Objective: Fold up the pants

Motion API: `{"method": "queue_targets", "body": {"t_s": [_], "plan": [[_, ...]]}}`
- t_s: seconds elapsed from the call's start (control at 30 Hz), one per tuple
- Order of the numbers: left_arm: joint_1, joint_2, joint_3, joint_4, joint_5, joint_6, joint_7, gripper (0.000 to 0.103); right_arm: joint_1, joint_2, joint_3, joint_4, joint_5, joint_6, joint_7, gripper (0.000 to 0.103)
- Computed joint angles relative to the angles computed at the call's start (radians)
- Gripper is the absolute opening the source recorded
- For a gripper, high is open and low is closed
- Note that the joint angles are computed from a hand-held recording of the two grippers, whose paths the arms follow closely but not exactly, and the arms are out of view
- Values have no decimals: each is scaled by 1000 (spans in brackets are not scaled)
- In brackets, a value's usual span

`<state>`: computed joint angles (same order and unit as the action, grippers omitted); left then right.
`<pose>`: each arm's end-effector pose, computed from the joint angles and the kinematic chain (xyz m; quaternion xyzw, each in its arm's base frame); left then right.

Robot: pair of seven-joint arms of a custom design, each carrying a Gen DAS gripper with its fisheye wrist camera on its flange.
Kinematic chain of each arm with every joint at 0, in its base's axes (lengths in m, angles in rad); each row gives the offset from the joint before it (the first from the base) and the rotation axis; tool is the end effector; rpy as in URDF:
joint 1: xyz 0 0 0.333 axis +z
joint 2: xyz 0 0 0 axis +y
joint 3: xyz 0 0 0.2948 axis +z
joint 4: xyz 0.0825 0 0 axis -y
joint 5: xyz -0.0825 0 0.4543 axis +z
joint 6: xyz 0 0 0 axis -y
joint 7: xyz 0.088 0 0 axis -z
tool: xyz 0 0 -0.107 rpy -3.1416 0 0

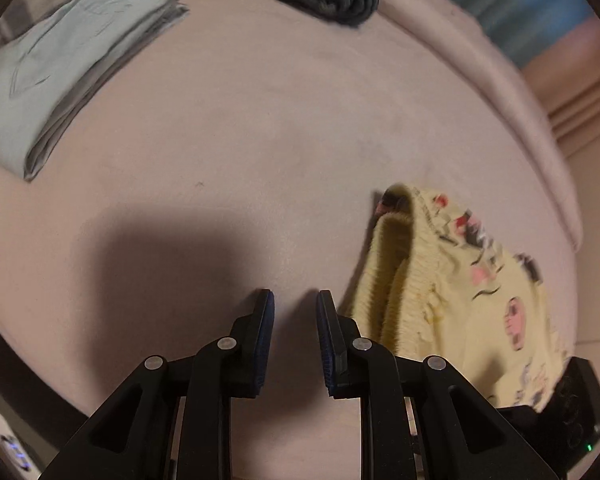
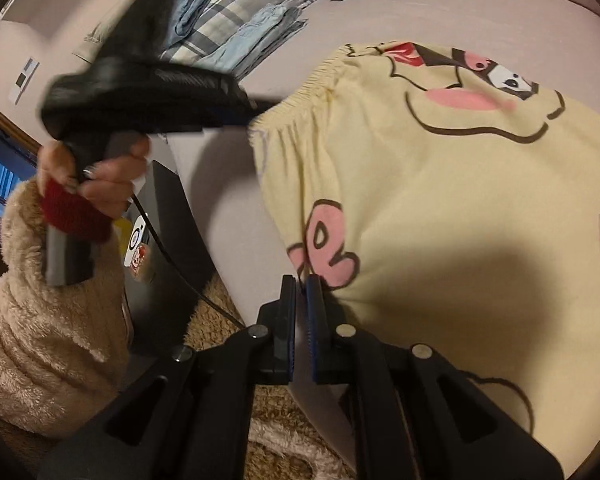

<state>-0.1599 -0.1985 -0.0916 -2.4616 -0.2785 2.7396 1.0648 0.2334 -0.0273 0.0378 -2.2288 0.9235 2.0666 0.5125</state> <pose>0.5369 -0.1262 0.3557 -0.8292 0.5020 -0.2445 0.0248 0.5428 0.1942 0.3275 -0.8583 0.3437 0.1993 0.3247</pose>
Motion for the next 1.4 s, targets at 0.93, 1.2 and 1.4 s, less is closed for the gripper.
{"method": "queue_targets", "body": {"t_s": [0.93,1.2,1.4], "plan": [[23,65,-86,114,320,-9,-236,14,-77,-103,-45,-201,-413,726,483,61],[19,120,-56,143,277,-46,-177,23,-101,-114,-77,-198,-407,705,510,61],[35,112,-82,191,422,-115,-296,38,-158,-141,-116,-219,-408,697,560,61]]}}
